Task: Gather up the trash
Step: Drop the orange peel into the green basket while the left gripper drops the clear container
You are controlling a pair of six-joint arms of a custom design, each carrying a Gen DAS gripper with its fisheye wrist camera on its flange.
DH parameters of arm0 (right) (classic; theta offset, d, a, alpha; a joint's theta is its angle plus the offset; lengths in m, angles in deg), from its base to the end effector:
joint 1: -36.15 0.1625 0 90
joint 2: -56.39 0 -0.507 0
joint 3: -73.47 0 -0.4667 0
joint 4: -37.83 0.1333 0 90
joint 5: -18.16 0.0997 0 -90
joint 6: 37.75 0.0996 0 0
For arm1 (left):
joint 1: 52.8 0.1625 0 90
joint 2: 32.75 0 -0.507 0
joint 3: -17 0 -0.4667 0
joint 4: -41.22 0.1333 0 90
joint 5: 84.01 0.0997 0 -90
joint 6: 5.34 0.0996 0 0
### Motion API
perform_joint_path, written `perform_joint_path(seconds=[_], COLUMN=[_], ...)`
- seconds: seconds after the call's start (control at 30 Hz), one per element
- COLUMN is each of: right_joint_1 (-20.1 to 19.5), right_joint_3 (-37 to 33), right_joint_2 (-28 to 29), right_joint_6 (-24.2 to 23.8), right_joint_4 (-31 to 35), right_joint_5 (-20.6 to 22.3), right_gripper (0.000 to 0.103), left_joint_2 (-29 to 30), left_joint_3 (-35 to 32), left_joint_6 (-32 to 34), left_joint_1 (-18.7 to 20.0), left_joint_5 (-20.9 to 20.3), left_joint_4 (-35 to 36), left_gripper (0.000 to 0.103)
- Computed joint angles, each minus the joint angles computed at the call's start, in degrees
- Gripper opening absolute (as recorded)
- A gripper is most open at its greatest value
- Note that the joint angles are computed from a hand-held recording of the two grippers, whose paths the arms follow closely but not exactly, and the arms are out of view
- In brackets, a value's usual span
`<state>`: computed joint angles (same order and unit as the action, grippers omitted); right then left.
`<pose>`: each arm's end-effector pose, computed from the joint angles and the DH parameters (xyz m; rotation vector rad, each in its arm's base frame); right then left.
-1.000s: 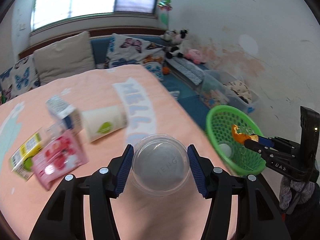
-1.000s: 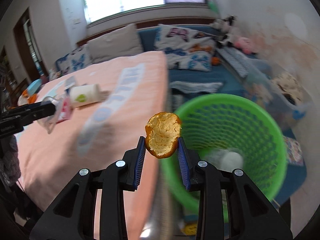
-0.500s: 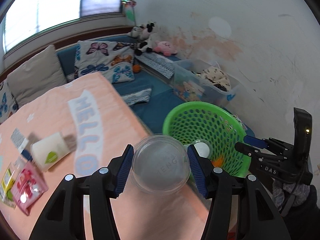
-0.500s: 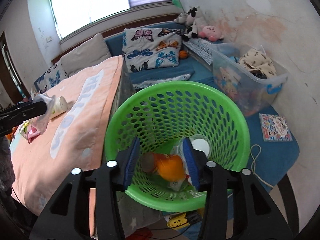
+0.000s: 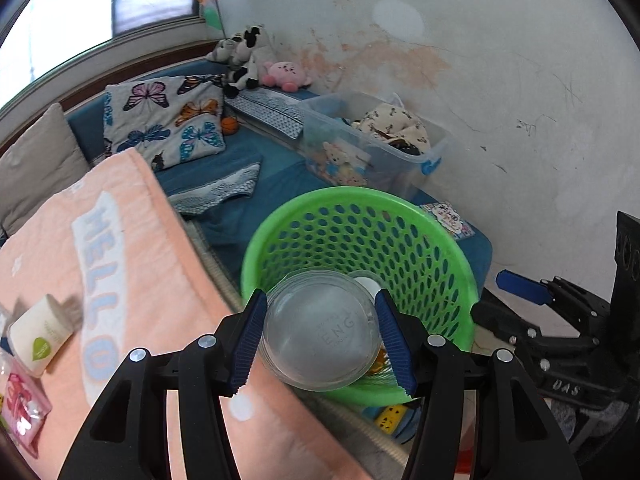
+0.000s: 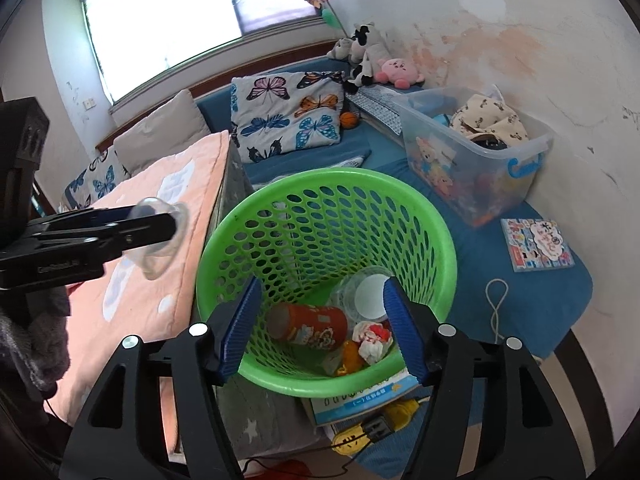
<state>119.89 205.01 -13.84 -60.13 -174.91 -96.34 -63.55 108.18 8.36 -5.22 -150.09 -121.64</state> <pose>0.0344 -0.5297 0.2744 0.0279 -2.2482 1.1639 -0.4001 -0.6953 -0.0510 1.2411 2.4641 -0.4371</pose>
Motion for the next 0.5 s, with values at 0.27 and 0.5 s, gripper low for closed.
perform_joint_path(seconds=[0.27,0.5], right_joint_1=[-0.5,-1.0], right_joint_3=[0.8,1.1], right_joint_2=[-0.4,-0.7], right_joint_6=[0.7,1.2], right_joint_4=[-0.6,-0.2], right_joint_5=[0.6,1.3], right_gripper=[0.066,0.066], left_joint_2=[2.1,2.0], left_joint_3=[-1.7,-1.3], left_joint_6=[-0.8,-1.0], left_joint_1=[-0.1,-0.1], left_joint_5=[-1.8,-3.5], left_joint_4=[1.9,1.3], left_gripper=[0.055,0.068])
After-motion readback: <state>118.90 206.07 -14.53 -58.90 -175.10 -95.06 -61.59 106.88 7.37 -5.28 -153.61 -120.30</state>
